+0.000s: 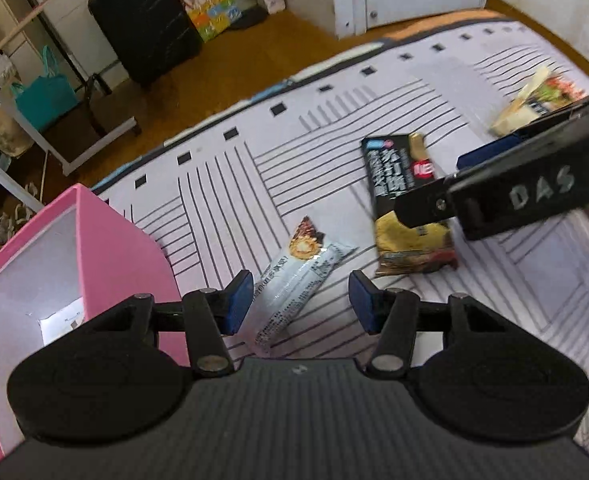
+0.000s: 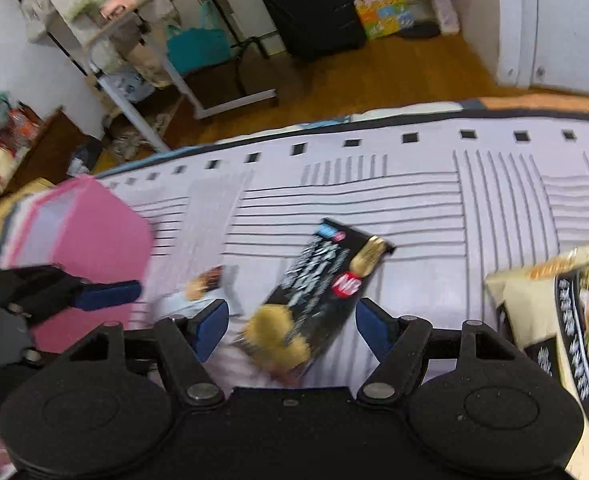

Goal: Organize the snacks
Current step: 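Grasp the white bar with the left gripper while the right gripper grasps the NB cracker pack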

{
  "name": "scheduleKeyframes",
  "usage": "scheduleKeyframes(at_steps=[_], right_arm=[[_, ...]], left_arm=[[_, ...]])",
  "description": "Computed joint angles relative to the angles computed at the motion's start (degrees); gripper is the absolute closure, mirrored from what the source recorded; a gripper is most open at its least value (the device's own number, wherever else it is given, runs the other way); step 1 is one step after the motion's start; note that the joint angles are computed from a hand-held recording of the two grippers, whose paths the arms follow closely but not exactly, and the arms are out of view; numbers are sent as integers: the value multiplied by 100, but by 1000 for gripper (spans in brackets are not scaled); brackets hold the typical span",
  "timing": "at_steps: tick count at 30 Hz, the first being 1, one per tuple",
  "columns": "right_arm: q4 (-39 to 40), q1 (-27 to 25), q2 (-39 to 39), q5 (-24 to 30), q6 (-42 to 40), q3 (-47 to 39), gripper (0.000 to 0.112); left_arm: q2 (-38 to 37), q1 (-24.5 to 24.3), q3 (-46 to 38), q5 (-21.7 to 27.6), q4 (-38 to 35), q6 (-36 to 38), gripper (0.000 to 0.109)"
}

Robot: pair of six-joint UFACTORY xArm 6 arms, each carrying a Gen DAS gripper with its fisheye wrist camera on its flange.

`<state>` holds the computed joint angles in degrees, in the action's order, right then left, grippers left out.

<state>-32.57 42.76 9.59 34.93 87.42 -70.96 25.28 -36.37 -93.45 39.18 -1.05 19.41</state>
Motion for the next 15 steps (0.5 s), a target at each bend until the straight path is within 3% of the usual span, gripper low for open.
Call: scheduleKeyframes(at_steps=[2,5,8,12,15], right_arm=[[-201,11,175,142,105,-117,36],[-214,-55,291,-49,284,-68,36],[-485,-33,417,-2,468,-149,32],[-924,34,575,87,457,-285,22],[-1338,151,672,406,246,-391,23]], left_arm=[[213,-1,-211,108,192,-125,56],[510,3,-527,379,439,-394,56],[499,-12,-461,235,467,-509,57],[456,-66,-397,230,740,-669,71],[433,-43,-447,387,647,-815,75]])
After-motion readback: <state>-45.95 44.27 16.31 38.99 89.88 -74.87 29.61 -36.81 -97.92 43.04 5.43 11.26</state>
